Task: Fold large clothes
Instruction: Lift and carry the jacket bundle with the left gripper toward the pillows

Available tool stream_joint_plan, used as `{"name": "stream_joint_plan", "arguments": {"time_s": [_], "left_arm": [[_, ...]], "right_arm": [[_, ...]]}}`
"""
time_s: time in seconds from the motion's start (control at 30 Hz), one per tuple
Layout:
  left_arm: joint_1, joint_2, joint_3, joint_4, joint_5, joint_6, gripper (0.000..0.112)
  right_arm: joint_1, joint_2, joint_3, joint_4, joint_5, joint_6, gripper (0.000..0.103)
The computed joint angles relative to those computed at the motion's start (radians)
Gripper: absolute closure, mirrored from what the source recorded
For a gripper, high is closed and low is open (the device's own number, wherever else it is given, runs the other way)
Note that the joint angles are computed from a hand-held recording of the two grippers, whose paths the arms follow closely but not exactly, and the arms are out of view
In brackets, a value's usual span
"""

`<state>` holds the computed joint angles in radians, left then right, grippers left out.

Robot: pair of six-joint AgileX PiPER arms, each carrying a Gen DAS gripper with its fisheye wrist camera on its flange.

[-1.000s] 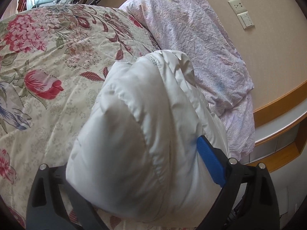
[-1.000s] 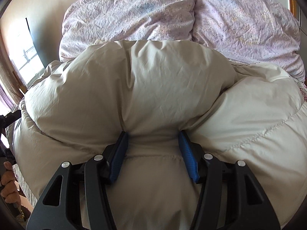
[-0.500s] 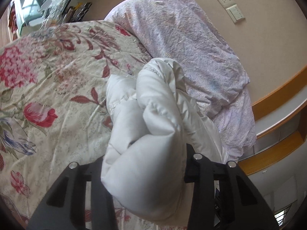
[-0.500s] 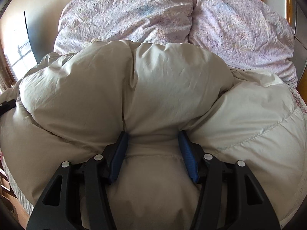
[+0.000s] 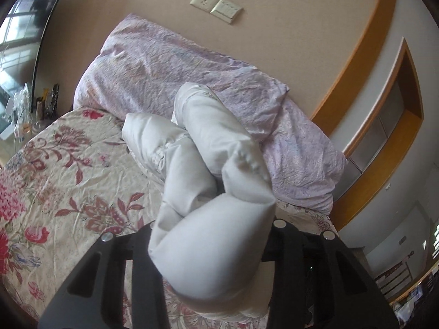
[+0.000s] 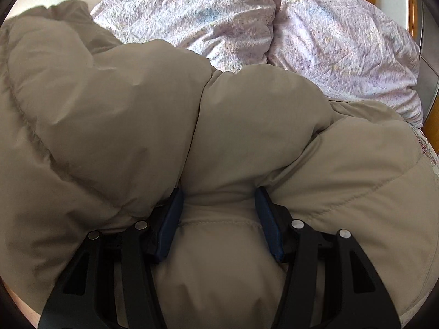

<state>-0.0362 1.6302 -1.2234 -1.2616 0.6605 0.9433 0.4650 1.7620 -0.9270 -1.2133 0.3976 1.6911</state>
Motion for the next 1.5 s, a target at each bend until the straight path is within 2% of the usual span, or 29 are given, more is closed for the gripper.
{"name": "stream_joint_plan", "arguments": {"time_s": [0.13,0.27,0.43,0.53,0.67,0.8,0.87,0.97,1.13,1.43,1.5], "left_arm": [[-0.085,-0.048,0.000,0.026,-0.040,0.031,0.075],[-0.164,-0.055,-0.031,0.071,-0.065,-0.003,0.074],[-0.250,-0.060,-0.058,0.131,-0.128,-0.073,0.073],[-0.309,-0.061,-0.079,0.181,-0.161,-0.124,0.072],[-0.406,-0.047,-0.110,0.264,-0.209,-0.196,0.070],[-0.497,-0.014,-0.150,0.344,-0.229,-0.270,0.069],[-0.535,0.010,-0.172,0.377,-0.232,-0.306,0.069],[-0.589,0.051,-0.209,0.413,-0.227,-0.355,0.068],[-0.671,0.130,-0.269,0.480,-0.229,-0.424,0.068],[-0.813,0.311,-0.427,0.711,-0.213,-0.642,0.067],[-0.842,0.362,-0.476,0.773,-0.198,-0.698,0.066]], "right_arm": [[0.007,0.007,-0.003,-0.018,0.014,0.020,0.046],[0.005,0.012,-0.001,-0.047,0.011,0.049,0.046],[-0.032,-0.030,0.048,-0.123,-0.053,0.103,0.046],[-0.056,-0.091,0.099,-0.113,-0.085,0.084,0.046],[-0.069,-0.205,0.220,-0.258,-0.093,0.219,0.046],[-0.082,-0.346,0.361,-0.400,-0.071,0.340,0.046],[-0.083,-0.418,0.423,-0.410,-0.036,0.341,0.046],[-0.106,-0.509,0.489,-0.325,0.021,0.242,0.046],[-0.356,-0.614,0.573,-0.266,-0.171,0.127,0.046],[-0.470,-0.753,0.676,-0.074,-0.223,-0.091,0.046],[-0.501,-0.784,0.698,0.023,-0.234,-0.199,0.046]]}}
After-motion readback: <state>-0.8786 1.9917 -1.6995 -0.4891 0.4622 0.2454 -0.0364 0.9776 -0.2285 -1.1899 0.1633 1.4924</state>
